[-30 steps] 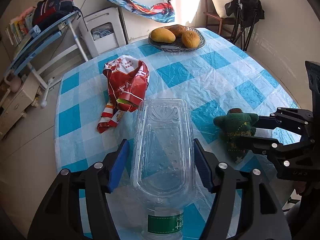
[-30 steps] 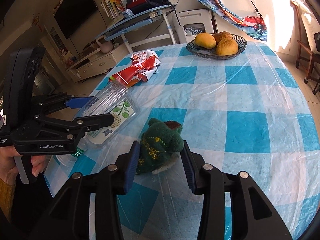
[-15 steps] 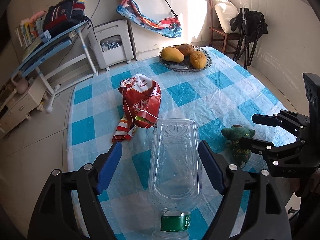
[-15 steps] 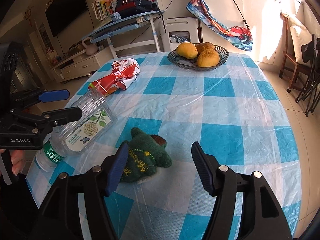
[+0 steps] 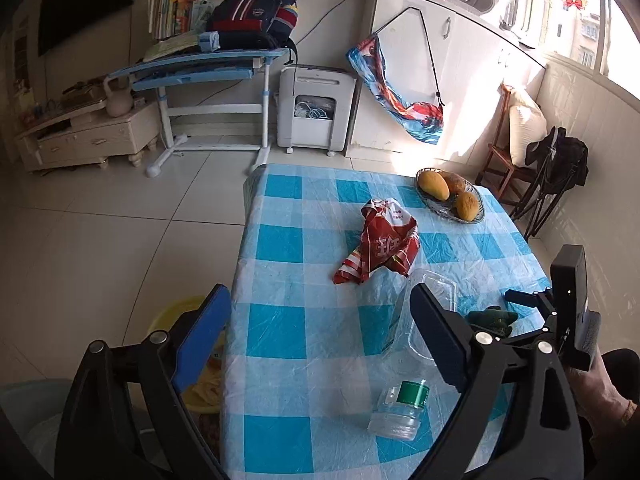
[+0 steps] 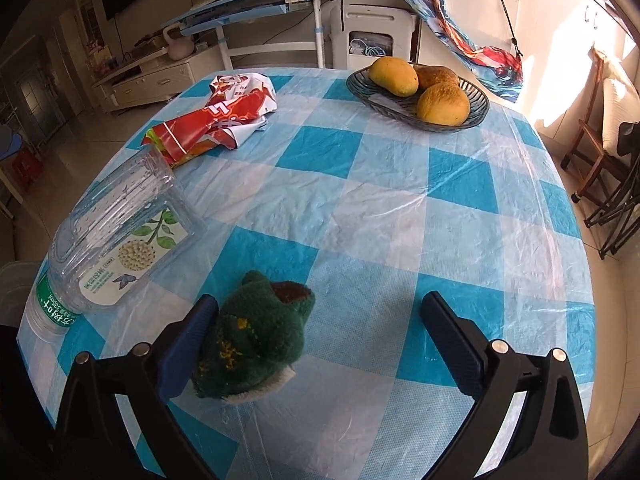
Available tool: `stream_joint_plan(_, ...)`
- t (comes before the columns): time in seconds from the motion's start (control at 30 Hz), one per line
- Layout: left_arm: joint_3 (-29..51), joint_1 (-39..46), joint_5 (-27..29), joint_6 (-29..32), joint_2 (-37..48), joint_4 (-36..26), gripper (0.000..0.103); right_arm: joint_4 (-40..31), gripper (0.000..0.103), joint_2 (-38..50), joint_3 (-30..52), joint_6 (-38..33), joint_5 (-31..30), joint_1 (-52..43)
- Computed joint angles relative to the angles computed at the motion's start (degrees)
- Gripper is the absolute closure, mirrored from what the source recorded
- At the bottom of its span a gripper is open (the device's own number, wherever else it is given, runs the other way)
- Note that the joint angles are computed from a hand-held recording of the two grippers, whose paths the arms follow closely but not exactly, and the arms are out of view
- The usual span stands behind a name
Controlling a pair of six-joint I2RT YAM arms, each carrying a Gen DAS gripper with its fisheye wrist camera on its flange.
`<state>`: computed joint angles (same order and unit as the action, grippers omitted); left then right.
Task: Collect trash
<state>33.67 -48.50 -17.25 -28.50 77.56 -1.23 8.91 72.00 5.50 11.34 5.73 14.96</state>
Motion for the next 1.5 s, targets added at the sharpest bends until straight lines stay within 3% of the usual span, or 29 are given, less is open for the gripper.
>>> stream_joint_plan(0.1, -7.53, 5.37, 3.95, -7.48, -10.2, -0.46, 0.01, 3.46, 0.006, 4.93, 1.81, -4.91, -2.25, -3.13)
stream_joint_plan(0.2, -11.54, 13.37, 10.44, -11.48, -15.54, -1.48, 0.01, 3.65, 0.006, 4.82, 1.6, -5.27, -2.44, -3.55)
stream_joint_plan(0.33, -13.0, 16.29, 8.65, -11.03, -18.96, -2.48, 0.01, 3.17, 0.006, 4.44, 1.65, -5.4, -2.39, -3.64)
stream_joint_plan(0.57, -9.87, 8.46, 6.37, -11.55, -10.51, -1.95, 0.009, 3.28, 0.006, 4.54, 1.65, -5.36, -2.39, -3.61)
stream_joint_plan(0.9, -3.94, -8.65, -5.57, -7.56, -3.93, -4.05, 0.008, 3.4, 0.006, 4.68, 1.67, -5.4, -2.4, -3.64)
stream_joint_plan(1.3, -7.7, -1.71, 3.81, -8.51, -11.14, -1.42, 0.008, 3.42, 0.006, 4.55, 1.53, -5.48, -2.47, -3.73)
stream_joint_plan(1.5, -8.74, -1.03, 3.95, -10.31, -12.68, -0.79, 0.008, 3.38, 0.006, 4.57, 1.59, -5.47, -2.47, -3.72)
